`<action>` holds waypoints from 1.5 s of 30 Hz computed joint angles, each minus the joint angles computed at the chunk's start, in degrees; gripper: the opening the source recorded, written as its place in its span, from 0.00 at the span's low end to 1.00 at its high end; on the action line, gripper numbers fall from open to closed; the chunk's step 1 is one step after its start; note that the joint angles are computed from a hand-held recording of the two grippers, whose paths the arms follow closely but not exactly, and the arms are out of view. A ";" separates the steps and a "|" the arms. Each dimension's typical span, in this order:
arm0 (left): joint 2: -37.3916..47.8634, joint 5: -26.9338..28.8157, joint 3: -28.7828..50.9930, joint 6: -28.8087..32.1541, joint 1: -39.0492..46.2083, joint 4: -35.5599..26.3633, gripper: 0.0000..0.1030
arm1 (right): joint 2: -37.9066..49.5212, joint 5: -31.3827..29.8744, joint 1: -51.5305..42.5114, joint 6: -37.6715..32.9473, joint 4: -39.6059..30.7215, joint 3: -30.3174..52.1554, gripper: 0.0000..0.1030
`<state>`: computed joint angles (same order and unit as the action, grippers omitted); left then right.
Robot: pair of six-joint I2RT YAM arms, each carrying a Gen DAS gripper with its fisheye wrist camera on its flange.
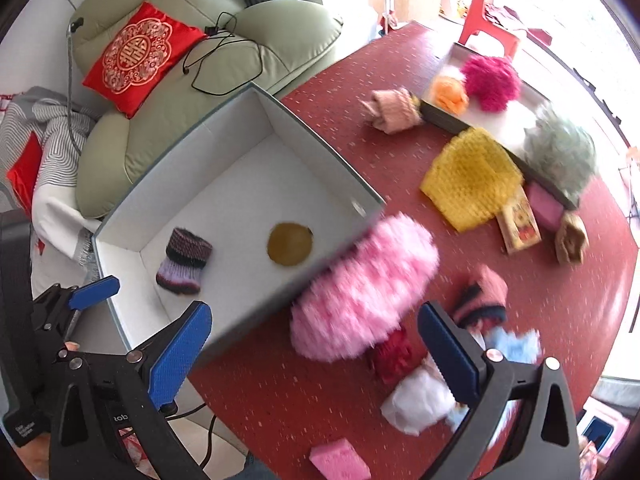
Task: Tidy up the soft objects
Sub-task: 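Open the left gripper to drop the knit hat while the right gripper drops the puff, then move the left gripper to the pink foam block while the right gripper approaches the blue fluffy bundle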
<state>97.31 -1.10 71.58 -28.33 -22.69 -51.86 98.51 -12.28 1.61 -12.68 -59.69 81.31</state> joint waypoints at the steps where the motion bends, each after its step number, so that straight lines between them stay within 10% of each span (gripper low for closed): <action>1: -0.20 0.76 0.10 -0.16 -1.49 -0.55 0.98 | -1.40 -0.46 -1.34 -0.64 -0.51 -1.43 1.00; 20: 13.66 4.93 8.61 -4.47 -27.22 -7.12 0.98 | -12.31 0.51 -49.63 -27.01 -5.96 -23.43 1.00; 45: 29.26 -2.10 13.80 -6.67 -30.76 2.53 1.00 | -4.29 3.24 -51.84 -26.56 0.75 -23.83 1.00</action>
